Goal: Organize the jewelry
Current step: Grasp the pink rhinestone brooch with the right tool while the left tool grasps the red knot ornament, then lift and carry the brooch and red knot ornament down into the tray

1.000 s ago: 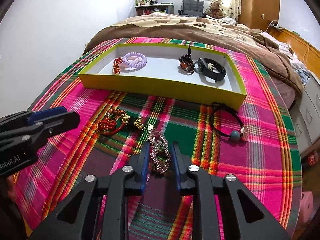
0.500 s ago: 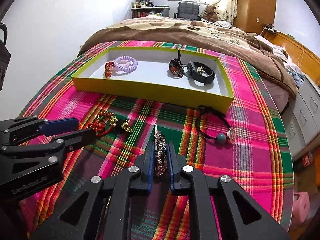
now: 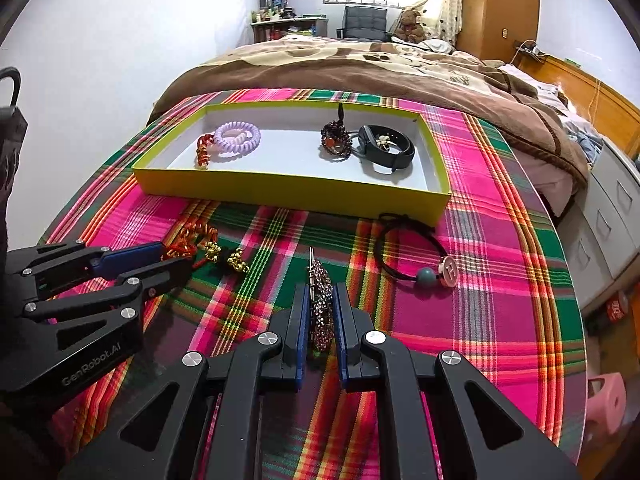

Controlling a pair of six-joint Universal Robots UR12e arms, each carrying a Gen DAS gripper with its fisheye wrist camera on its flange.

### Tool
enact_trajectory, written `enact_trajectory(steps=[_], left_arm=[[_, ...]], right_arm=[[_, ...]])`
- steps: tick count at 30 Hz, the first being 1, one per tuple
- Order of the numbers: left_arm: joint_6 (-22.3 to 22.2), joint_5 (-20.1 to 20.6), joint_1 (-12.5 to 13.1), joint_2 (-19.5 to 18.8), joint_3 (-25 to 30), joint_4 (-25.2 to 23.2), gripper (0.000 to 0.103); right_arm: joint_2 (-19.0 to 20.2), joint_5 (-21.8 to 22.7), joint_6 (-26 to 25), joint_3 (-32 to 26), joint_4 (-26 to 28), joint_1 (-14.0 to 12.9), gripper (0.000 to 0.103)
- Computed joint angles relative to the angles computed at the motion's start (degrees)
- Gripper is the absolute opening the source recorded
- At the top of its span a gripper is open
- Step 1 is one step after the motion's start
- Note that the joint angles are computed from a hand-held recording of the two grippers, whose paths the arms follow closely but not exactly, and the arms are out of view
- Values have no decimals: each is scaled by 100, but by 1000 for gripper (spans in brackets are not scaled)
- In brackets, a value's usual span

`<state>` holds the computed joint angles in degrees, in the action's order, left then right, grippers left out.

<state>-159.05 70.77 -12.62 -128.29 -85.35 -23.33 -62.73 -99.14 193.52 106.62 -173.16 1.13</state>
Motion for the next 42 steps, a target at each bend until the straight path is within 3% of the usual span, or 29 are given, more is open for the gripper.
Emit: enact_trajectory(steps=[1,2,28,42], left_arm=[[0,24,-6,-4,10,0,9],[-10,14,-3,-8,18,-7,8],[-697,-355,162,83,-5,665,8],[-922,-396,124,-215,678,541,8]], right_arm=[[-1,11,17,1,-6,-5,12],[-1,27,44,0,-5,-10,12],[-110,209,263,90,-367,-119,12],[15,134,164,-326,-281,-268,12]])
